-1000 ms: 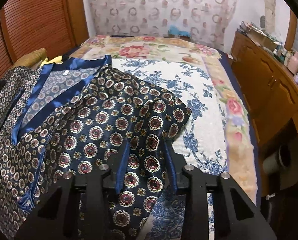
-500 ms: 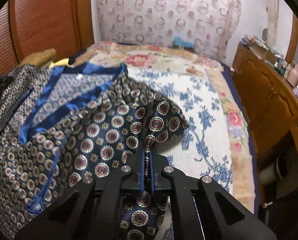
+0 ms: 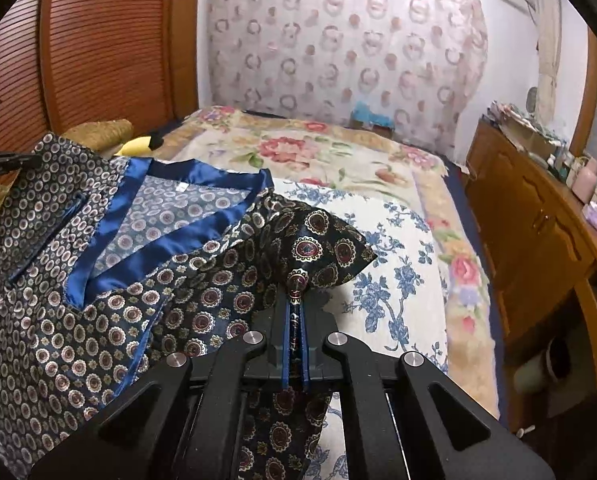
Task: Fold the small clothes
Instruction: 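Lift the robe's sleeve with the right gripper while the left gripper grasps the hem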
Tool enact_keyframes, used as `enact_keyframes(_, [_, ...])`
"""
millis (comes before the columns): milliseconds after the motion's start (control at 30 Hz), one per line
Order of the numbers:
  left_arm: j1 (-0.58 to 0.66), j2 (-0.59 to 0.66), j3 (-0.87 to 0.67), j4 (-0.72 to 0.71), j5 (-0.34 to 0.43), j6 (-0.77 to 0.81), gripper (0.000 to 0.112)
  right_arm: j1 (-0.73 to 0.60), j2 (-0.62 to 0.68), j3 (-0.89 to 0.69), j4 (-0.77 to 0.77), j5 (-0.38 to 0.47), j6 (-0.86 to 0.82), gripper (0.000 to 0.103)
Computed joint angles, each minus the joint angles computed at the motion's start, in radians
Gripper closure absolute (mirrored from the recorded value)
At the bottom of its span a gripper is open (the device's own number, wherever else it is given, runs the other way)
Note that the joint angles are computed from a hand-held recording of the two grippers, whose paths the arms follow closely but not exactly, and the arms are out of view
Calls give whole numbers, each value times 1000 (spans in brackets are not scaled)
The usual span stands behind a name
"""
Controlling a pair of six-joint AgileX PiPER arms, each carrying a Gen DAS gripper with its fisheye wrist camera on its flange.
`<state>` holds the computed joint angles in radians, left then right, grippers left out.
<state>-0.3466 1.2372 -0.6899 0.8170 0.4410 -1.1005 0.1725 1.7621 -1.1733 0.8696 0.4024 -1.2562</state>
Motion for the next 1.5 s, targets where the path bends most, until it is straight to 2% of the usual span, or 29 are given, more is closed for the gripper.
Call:
enact_keyframes(100, [-2, -2, -29, 31, 20, -27, 112, 4, 2, -9, -4, -24, -2, 103])
enact_keyframes(233, [7, -5, -113, 8, 47, 23, 112, 12, 29, -101, -110, -33, 99, 103])
enact_keyframes(400, [47, 26, -277, -37, 77, 133, 112, 29, 104, -344, -376, 3, 368, 103])
enact_keyframes(633, [127, 132, -507, 12, 140, 185, 112, 68, 278, -788, -743, 122, 725, 103])
enact_keyframes(733, [169, 157, -525, -2, 117, 208, 112, 72, 361, -962, -830, 191, 820, 103])
enact_keyframes(800, [187, 160, -498, -23, 98, 225, 112, 68, 411, -1054, -830, 248, 835, 103])
enact_keyframes(833, [192, 153, -470, -23, 85, 222, 112, 63, 416, -1054, -803, 261, 818, 103])
enact_keyframes(967, [185, 106, -354, -6, 48, 181, 112, 61, 337, -864, -715, 204, 726, 103])
enact_keyframes(1167, [108, -13, -197, 88, 54, 46, 112, 66, 178, -522, -563, 72, 563, 103])
enact_keyframes(1333, [-7, -144, -70, 168, 115, -78, 112, 43, 70, -366, -386, 38, 394, 103])
enact_keyframes(1400, [-63, -192, -32, 191, 156, -118, 112, 25, 4, -273, -270, 21, 274, 103])
enact_keyframes(1500, [-205, -287, 49, 239, 261, -223, 112, 2, -86, -141, -126, -3, 119, 103])
